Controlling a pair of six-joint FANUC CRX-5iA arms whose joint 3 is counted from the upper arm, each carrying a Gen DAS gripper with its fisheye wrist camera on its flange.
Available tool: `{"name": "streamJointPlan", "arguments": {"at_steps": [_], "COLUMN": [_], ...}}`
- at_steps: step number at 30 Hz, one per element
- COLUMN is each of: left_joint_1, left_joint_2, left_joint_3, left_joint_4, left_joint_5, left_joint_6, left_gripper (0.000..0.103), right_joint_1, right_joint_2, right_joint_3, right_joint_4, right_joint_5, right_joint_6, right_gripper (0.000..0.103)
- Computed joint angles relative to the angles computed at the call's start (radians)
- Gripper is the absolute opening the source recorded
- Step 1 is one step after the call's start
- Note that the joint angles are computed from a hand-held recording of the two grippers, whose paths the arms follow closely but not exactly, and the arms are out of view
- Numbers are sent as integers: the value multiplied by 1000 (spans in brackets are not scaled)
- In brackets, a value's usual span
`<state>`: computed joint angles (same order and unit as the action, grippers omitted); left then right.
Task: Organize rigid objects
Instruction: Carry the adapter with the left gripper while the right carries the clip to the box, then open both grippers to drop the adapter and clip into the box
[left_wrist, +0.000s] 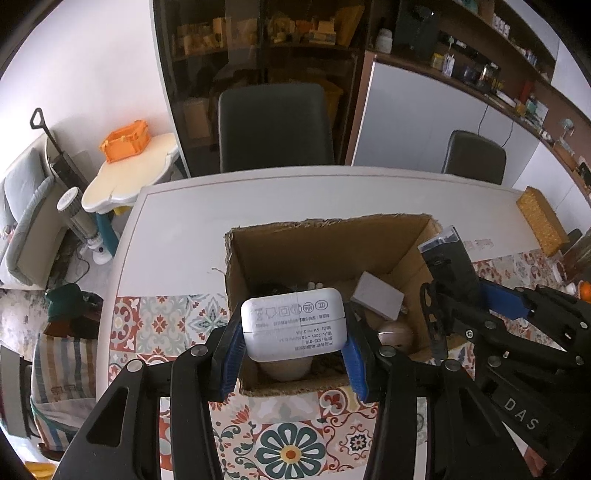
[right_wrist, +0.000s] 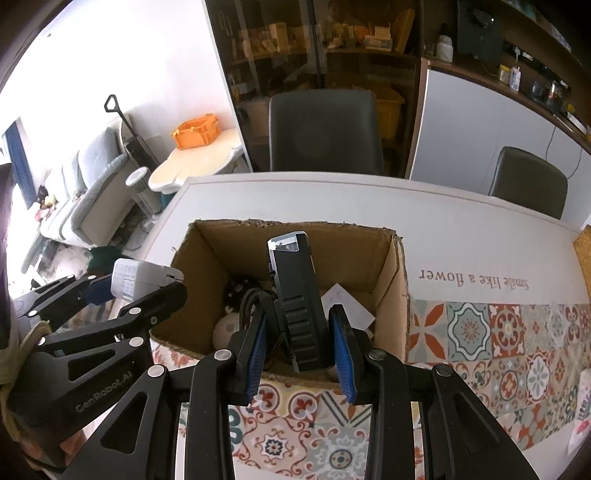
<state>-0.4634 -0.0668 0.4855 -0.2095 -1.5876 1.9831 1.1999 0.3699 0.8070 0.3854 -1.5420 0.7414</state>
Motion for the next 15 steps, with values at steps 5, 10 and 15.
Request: {"name": "streamJointPlan", "arguments": {"at_steps": [5,10,15], "left_joint_1": [15,23,34], "left_joint_2": [27,56,65], "left_joint_3": [0,8,-2], "left_joint_4": [13,19,34], "left_joint_5": [-13,-34,-41], "left_joint_6": [-13,-24,-23], "left_gripper": [47,47,47], "right_joint_1": [-32,-57,-72], "right_joint_2": [35,61,74], "right_joint_3": [39,61,69], "right_joint_4": [-50,-82,-109], "right_joint_5": [-26,-47,-62], "right_joint_6": [30,44,54], "right_gripper": [34,34,34]}}
